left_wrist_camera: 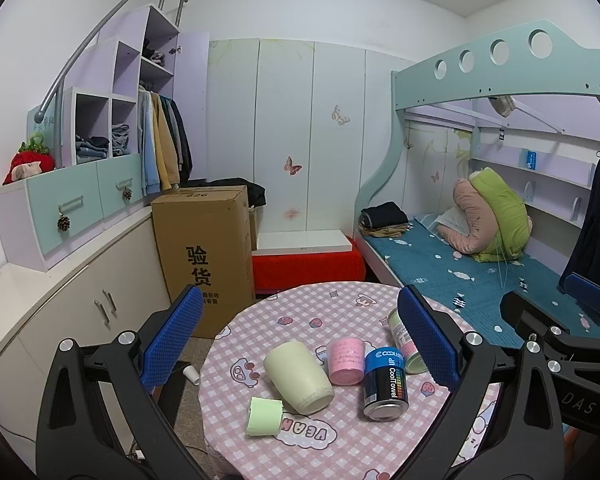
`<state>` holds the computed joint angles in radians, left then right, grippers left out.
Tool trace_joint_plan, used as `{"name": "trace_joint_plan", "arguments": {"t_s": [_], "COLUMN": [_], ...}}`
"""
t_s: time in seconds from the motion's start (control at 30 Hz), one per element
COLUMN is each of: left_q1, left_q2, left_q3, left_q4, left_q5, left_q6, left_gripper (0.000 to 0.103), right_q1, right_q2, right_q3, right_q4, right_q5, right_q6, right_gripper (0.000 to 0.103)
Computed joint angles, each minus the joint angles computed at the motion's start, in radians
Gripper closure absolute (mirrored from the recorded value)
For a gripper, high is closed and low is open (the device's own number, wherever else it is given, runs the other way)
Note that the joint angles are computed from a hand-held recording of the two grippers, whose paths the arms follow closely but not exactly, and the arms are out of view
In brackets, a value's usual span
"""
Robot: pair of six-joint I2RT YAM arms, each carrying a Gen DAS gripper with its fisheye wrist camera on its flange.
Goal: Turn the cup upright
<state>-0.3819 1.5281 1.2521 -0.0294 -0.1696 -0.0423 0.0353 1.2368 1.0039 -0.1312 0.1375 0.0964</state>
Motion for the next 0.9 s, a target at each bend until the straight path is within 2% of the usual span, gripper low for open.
{"name": "trace_joint_plan", "arguments": {"t_s": [0.9], "left_q1": [0.011], "left_q2": [-0.004], "left_q3": [0.004], "left_q4": [-0.003], "left_q5": [0.006], "left_q6": [-0.001], "left_gripper": [0.005], "right_q1": [0.029], "right_q2": [0.021], "right_q3": [-0.004], "right_q4": [0.028], "right_q5": [0.024], "right_q6": [0.005], "right_gripper": [0.008]}}
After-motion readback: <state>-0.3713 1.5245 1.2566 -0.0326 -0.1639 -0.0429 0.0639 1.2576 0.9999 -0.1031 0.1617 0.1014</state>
